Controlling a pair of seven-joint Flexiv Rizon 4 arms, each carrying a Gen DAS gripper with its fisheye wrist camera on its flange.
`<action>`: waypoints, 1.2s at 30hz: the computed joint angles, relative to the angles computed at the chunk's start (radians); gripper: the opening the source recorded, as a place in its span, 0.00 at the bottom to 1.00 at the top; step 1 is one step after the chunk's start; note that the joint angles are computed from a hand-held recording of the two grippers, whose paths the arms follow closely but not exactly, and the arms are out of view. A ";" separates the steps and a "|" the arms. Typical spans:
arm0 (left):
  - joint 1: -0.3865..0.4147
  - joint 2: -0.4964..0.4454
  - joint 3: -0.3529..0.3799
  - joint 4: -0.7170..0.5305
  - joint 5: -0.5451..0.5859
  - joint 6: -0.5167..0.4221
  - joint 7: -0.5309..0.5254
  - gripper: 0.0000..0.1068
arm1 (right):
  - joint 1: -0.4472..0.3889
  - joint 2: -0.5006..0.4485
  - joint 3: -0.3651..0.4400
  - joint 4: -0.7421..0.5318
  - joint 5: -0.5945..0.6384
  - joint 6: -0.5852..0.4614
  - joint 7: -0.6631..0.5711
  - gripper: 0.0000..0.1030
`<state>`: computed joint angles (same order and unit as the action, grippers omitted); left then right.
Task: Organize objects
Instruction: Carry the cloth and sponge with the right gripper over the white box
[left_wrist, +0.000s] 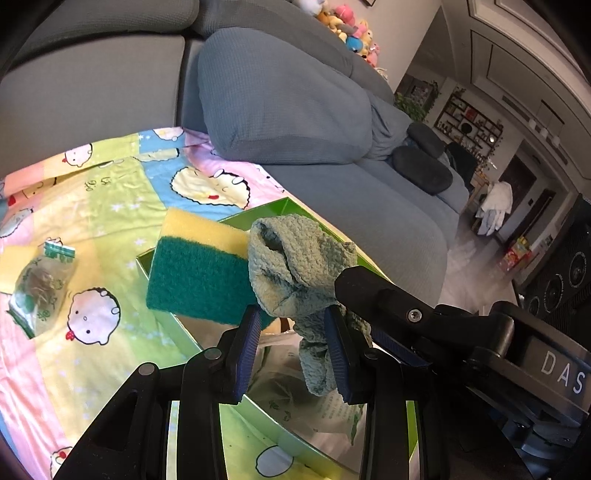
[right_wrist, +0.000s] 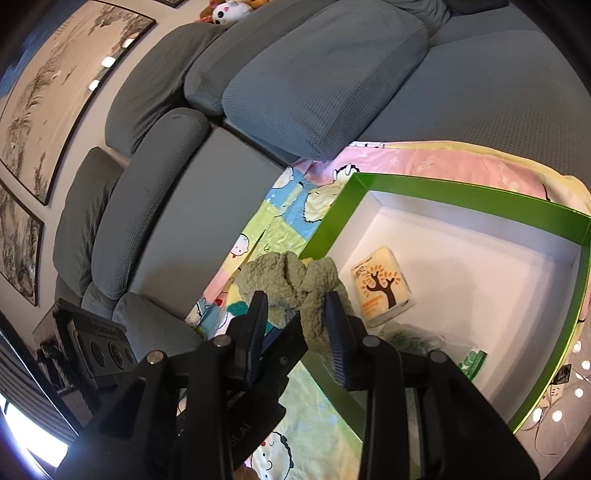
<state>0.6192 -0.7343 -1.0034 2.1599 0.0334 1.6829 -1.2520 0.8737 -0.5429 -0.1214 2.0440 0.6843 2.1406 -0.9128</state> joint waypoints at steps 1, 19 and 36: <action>0.000 -0.004 0.000 -0.003 0.000 -0.003 0.002 0.34 | 0.000 -0.001 -0.001 0.000 0.004 0.000 0.001 0.32; 0.004 -0.056 -0.021 -0.018 -0.037 -0.055 0.039 0.34 | 0.130 0.003 -0.160 0.025 0.044 -0.094 0.055 0.32; 0.152 -0.122 -0.145 0.030 -0.039 -0.065 0.056 0.34 | 0.287 -0.021 -0.349 0.072 0.054 -0.122 0.186 0.31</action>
<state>0.7716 -0.8565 -1.1488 2.1901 -0.0052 1.6175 -1.1957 1.1608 -0.5640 -0.4707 2.1163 0.7379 2.0187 -0.7269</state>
